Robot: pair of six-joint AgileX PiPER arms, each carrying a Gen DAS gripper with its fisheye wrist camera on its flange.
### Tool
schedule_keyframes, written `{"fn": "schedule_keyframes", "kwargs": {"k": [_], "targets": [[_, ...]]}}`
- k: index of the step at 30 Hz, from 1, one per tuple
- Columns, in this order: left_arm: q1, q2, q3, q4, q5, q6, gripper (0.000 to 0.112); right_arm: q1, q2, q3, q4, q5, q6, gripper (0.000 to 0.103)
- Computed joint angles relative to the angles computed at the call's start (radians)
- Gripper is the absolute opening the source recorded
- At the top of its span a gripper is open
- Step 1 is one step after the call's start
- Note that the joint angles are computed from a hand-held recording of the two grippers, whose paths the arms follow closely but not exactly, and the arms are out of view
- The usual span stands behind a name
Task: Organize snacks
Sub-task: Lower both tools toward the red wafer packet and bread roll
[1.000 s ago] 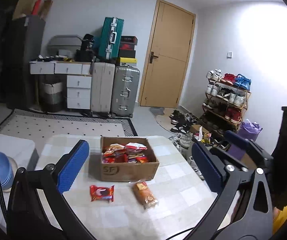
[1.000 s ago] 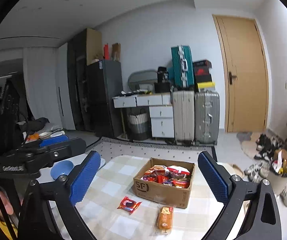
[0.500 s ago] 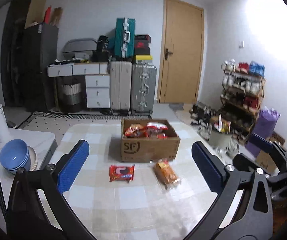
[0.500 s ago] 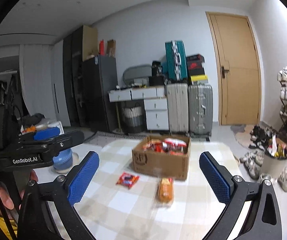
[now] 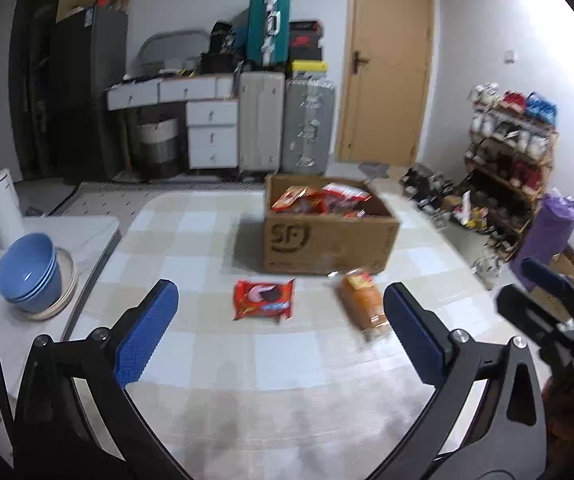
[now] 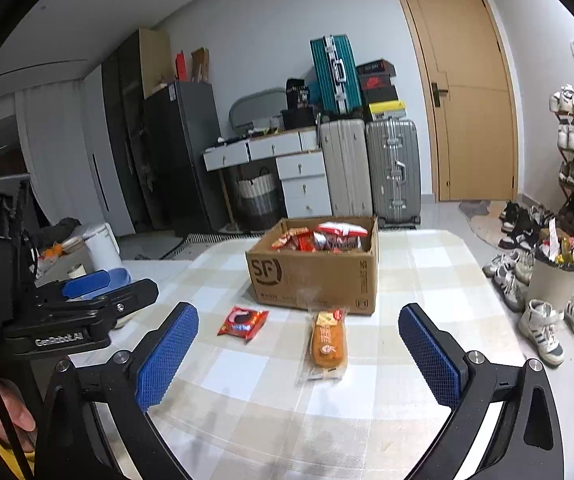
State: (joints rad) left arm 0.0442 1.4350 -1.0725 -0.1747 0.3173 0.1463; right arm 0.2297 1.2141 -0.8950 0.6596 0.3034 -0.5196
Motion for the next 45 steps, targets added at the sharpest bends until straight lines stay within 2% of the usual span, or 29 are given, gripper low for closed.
{"fn": "schedule_keyframes", "kwargs": {"k": [4,8,10,13,15,18,20,22,25,29,38,41,42,45], "targets": [[0.026,0.136,-0.057,-0.041,-0.015,0.038,0.103,0.004,0.107,-0.024,0.007,-0.009,-0.005,0.102],[0.058,0.289,-0.159,-0.091,0.024,0.088,0.103,-0.001,0.262,-0.093,-0.026,0.021,0.046,0.102],[0.056,0.382,-0.228,-0.009,0.029,0.014,0.103,-0.014,0.333,-0.139,-0.026,0.049,0.056,0.102],[0.058,0.501,-0.338,-0.014,0.062,0.04,0.103,-0.025,0.439,-0.218,-0.049,0.079,0.094,0.102],[0.048,0.558,-0.401,0.048,0.08,-0.014,0.103,-0.031,0.494,-0.264,-0.078,0.094,0.124,0.102],[0.03,0.671,-0.546,0.157,0.158,-0.141,0.103,-0.027,0.581,-0.342,-0.175,0.112,0.229,0.102],[0.032,0.711,-0.596,0.115,0.178,-0.111,0.103,-0.031,0.629,-0.378,-0.163,0.12,0.23,0.102],[0.015,0.781,-0.685,0.164,0.215,-0.152,0.103,-0.027,0.648,-0.39,-0.162,0.116,0.235,0.102],[0.012,0.858,-0.799,0.145,0.265,-0.138,0.103,-0.021,0.684,-0.423,-0.194,0.114,0.266,0.102],[0.015,0.982,-0.998,0.126,0.372,-0.13,0.103,-0.029,0.732,-0.479,-0.207,0.142,0.28,0.102],[0.067,1.208,-1.362,-0.026,0.553,-0.077,0.099,-0.051,0.771,-0.515,-0.161,0.156,0.237,0.102],[0.076,1.298,-1.527,-0.051,0.63,-0.07,0.091,-0.056,0.767,-0.503,-0.141,0.149,0.22,0.102],[0.079,1.307,-1.54,-0.058,0.633,-0.066,0.089,-0.057,0.763,-0.495,-0.131,0.141,0.214,0.102],[0.087,1.34,-1.593,-0.082,0.633,-0.054,0.07,-0.062,0.76,-0.486,-0.108,0.14,0.199,0.102]]}}
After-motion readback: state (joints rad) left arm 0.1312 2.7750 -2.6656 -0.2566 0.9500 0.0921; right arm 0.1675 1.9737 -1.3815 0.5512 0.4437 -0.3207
